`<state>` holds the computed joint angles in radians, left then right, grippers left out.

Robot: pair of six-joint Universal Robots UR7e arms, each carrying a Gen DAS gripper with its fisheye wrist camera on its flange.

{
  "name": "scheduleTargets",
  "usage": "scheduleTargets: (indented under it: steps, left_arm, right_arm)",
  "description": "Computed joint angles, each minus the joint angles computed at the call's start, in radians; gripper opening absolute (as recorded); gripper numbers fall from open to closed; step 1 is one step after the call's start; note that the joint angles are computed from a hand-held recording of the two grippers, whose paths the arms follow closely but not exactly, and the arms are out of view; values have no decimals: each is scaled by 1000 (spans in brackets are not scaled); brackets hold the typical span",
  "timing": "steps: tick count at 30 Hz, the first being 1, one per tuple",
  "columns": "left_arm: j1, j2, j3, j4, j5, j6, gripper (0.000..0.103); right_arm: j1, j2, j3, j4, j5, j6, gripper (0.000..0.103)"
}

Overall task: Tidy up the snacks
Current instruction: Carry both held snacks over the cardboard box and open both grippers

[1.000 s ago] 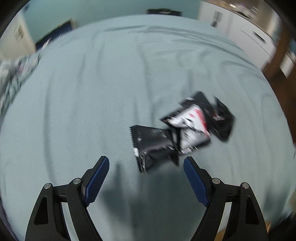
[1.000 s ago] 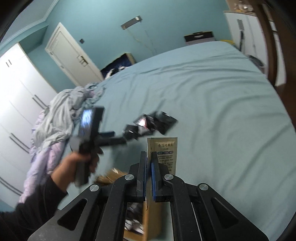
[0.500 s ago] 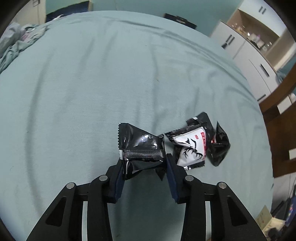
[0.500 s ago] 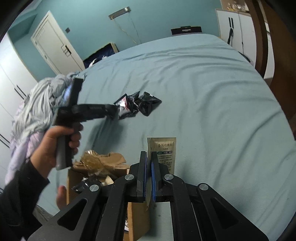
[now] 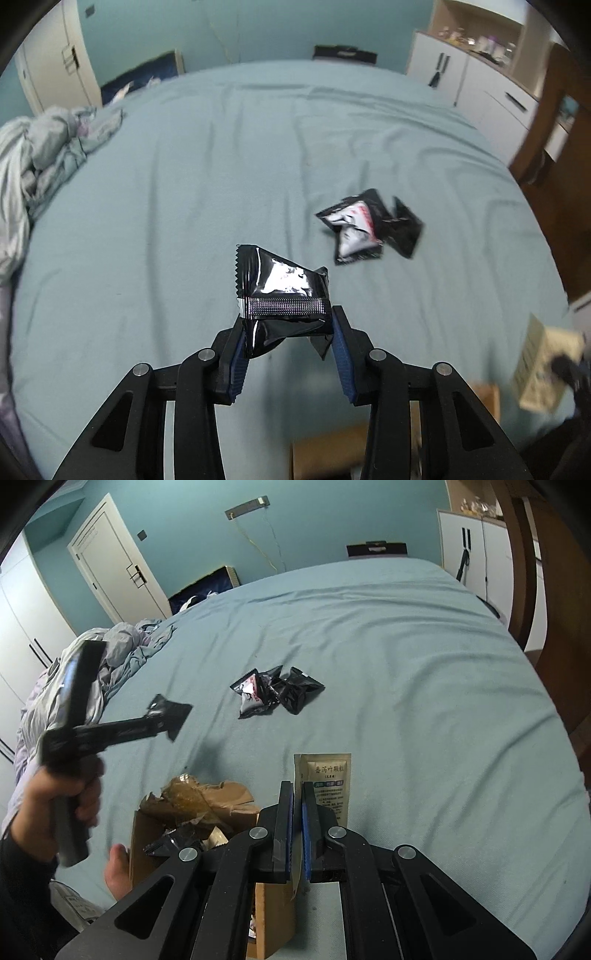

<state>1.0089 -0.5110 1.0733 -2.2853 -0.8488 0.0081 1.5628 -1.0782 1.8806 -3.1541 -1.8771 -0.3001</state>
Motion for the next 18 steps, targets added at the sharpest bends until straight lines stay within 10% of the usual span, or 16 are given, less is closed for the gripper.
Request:
scheduleTargets:
  steps: [9,18]
  left_arm:
    - [-62,-200,334,-132,-57,43,39]
    - [-83,-239,427,-111,-110,27,42]
  right_arm:
    - [6,-17,36,-47,19,-38,2]
    - [19,-18,51,-55,24,-83,2]
